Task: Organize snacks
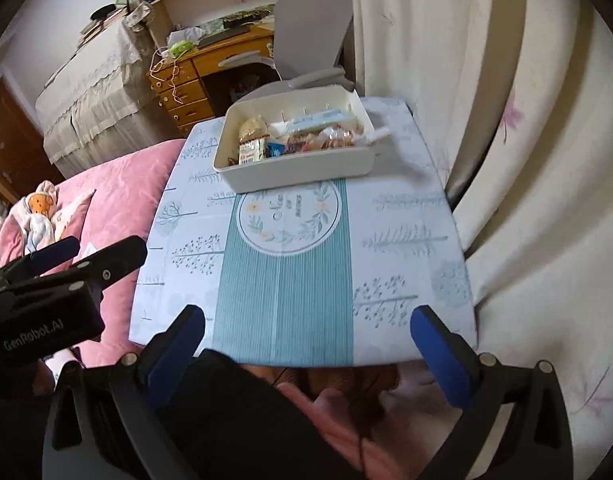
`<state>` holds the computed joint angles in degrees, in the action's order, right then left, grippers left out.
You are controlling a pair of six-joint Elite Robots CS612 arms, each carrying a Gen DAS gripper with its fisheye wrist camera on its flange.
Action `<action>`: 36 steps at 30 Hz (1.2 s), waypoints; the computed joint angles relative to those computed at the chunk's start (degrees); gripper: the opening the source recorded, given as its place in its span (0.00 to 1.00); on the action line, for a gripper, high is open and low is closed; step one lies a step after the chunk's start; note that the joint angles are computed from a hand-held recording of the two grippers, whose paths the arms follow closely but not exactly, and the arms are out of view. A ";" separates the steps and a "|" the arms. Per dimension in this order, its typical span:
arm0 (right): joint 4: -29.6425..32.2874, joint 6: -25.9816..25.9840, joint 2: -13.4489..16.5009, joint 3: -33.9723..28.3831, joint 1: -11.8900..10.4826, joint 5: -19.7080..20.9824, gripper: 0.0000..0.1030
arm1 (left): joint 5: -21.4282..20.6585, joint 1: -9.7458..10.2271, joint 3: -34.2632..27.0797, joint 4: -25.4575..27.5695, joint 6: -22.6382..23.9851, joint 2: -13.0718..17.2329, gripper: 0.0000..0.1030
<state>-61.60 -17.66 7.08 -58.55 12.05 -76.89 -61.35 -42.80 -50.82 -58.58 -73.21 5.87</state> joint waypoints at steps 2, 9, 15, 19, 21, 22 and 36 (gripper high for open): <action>-1.07 0.29 0.54 -0.92 0.02 -0.05 1.00 | 1.28 -0.24 -0.48 0.77 -1.24 0.23 0.99; -3.57 -1.79 1.10 -1.38 0.59 0.87 1.00 | 5.89 -0.96 -1.35 1.93 -2.42 0.51 0.99; -4.32 -2.15 0.71 -0.26 1.01 0.29 1.00 | 6.04 -0.59 -1.32 1.88 -2.53 0.53 0.99; -4.59 -0.84 0.50 0.77 1.15 0.09 1.00 | 5.60 -0.24 -0.92 1.17 -1.38 0.49 0.99; -4.81 -0.02 0.36 1.36 1.18 -0.04 1.00 | 5.60 -0.14 -0.69 1.04 -1.17 0.42 0.99; -4.89 0.28 0.26 1.67 1.15 -0.05 1.00 | 5.71 -0.06 -0.43 1.00 -1.07 0.28 0.99; -6.86 2.32 -1.18 5.98 1.15 -0.19 1.00 | 5.24 1.19 2.85 -1.49 2.32 -0.82 0.99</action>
